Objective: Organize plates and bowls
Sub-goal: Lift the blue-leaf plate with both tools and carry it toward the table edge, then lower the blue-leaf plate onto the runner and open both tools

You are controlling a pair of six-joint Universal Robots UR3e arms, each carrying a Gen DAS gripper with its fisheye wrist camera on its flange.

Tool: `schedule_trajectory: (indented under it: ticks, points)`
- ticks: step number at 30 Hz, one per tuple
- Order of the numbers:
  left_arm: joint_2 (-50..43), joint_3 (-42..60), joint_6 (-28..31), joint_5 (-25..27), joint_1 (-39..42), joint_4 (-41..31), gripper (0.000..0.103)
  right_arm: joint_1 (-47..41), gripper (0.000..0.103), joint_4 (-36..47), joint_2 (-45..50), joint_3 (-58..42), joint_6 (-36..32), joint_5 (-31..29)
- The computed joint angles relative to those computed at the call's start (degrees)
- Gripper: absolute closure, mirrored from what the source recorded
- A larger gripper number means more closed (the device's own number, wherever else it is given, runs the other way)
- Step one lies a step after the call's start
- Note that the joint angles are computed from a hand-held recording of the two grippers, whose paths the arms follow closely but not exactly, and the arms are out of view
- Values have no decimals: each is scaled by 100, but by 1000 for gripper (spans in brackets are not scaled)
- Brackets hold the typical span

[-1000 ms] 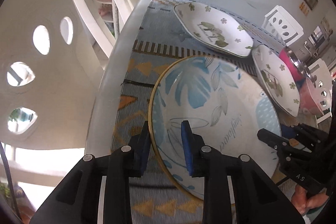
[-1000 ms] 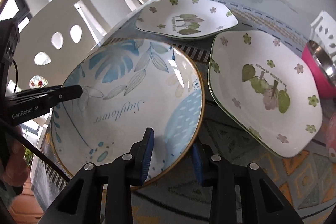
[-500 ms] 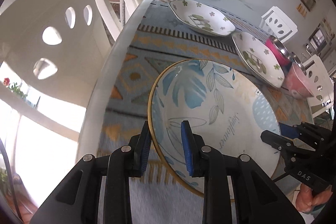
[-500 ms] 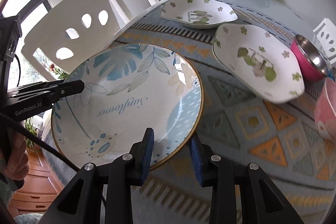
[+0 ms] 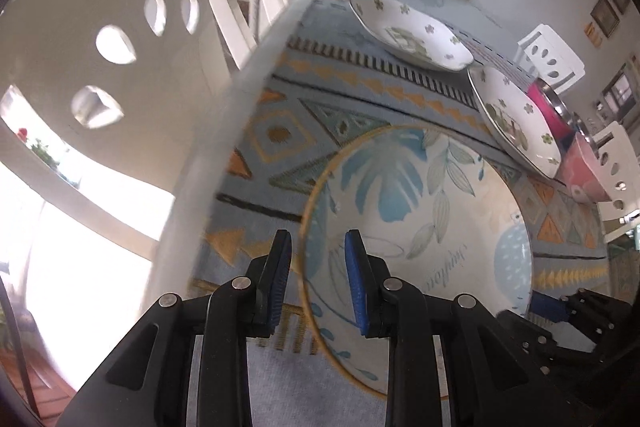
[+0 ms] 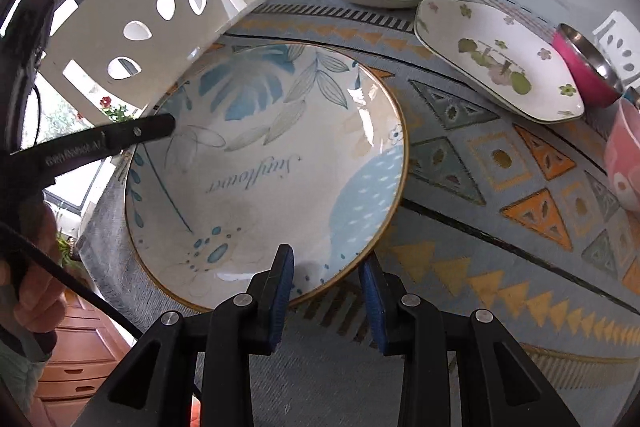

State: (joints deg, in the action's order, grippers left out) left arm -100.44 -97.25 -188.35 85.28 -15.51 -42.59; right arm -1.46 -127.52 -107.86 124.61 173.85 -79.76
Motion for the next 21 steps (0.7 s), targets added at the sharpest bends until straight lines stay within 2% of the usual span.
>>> schedule_trajectory:
  ticks: [3, 6, 10, 12, 14, 16, 17, 18, 20, 21]
  points:
    - [99, 122, 13, 196, -2, -229, 76, -176, 70, 472, -215, -142, -135, 84]
    - [214, 299, 32, 141, 74, -513, 76, -474, 70, 1020, -490, -309, -221, 168]
    - [360, 696, 90, 99, 49, -771, 76, -1254, 70, 1856, -1086, -523, -364, 664]
    - [324, 1100, 80, 62, -13, -964, 69, -1652, 69, 2192, -1311, -732, -394, 949]
    - [191, 1542, 70, 82, -125, -1073, 68, -1706, 64, 2236, -1223, -1059, -266, 950]
    - [-22, 2053, 127, 54, -266, -1227, 65, -1537, 49, 2029, -969, -1444, -18, 807]
    - [-164, 2333, 163, 39, -332, -1327, 59, -1522, 49, 1976, -925, -1595, 36, 801]
    - [-370, 2725, 181, 59, -418, -1494, 43, -1499, 48, 1967, -841, -1766, 90, 799]
    - [-669, 3286, 160, 109, -544, -1652, 26, -1477, 48, 2026, -635, -2098, 203, 820]
    - [-754, 3455, 197, 48, -565, -1610, 25, -1469, 48, 2017, -550, -2230, 282, 853]
